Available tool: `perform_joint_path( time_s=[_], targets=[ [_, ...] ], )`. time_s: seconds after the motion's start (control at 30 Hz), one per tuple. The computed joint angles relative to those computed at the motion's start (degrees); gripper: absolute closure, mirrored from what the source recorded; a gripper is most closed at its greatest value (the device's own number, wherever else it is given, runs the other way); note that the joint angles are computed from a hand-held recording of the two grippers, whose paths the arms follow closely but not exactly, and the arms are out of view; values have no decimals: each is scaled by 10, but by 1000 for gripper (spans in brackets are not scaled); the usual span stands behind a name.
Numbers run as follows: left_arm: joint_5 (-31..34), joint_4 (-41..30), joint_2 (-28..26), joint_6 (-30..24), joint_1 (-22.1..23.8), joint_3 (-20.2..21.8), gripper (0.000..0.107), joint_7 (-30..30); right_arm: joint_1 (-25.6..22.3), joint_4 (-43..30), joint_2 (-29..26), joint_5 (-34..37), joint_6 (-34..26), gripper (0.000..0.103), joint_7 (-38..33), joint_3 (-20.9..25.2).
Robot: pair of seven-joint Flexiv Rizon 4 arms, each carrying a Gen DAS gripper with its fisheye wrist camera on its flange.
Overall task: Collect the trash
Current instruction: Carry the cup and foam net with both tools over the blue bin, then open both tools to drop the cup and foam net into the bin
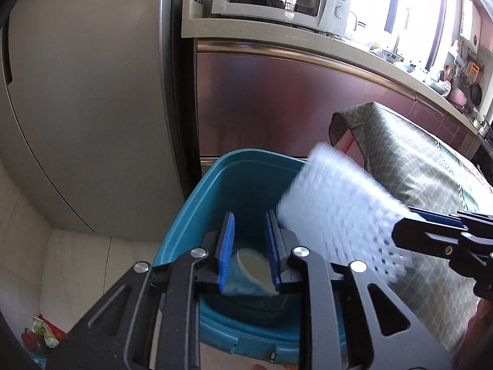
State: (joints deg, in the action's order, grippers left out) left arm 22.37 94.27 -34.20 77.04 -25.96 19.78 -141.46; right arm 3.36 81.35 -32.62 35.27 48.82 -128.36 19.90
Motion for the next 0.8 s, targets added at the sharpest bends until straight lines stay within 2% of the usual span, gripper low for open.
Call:
perform_joint_path(
  time_s=[0.07, 0.1, 0.27, 0.4, 0.53, 0.63, 0.73, 0.8],
  targets=[
    [0, -4, -7, 2, 1, -1, 79, -1, 3, -1, -2, -1, -1, 75, 12, -3],
    [1, -4, -8, 4, -1, 2, 79, -3, 3, -1, -2, -1, 1, 73, 15, -4],
    [11, 7, -4, 26, -23, 20, 77, -24, -13, 11, 4, 12, 13, 70, -7, 3],
    [27, 9, 6, 44, -53, 42, 70, -42, -36, 26, 22, 39, 5, 66, -34, 9],
    [55, 3, 19, 65, -92, 69, 63, -59, -68, 54, 59, 86, -1, 62, -92, 12],
    [72, -10, 24, 86, -113, 77, 56, -60, -94, 79, 94, 131, -9, 56, -143, 4],
    [68, -22, 25, 109, -115, 58, 53, -33, -119, 104, 129, 176, -20, 54, -181, -15],
    [52, -29, 23, 128, -104, 28, 48, 3, -130, 116, 147, 198, -26, 52, -192, -32]
  ],
)
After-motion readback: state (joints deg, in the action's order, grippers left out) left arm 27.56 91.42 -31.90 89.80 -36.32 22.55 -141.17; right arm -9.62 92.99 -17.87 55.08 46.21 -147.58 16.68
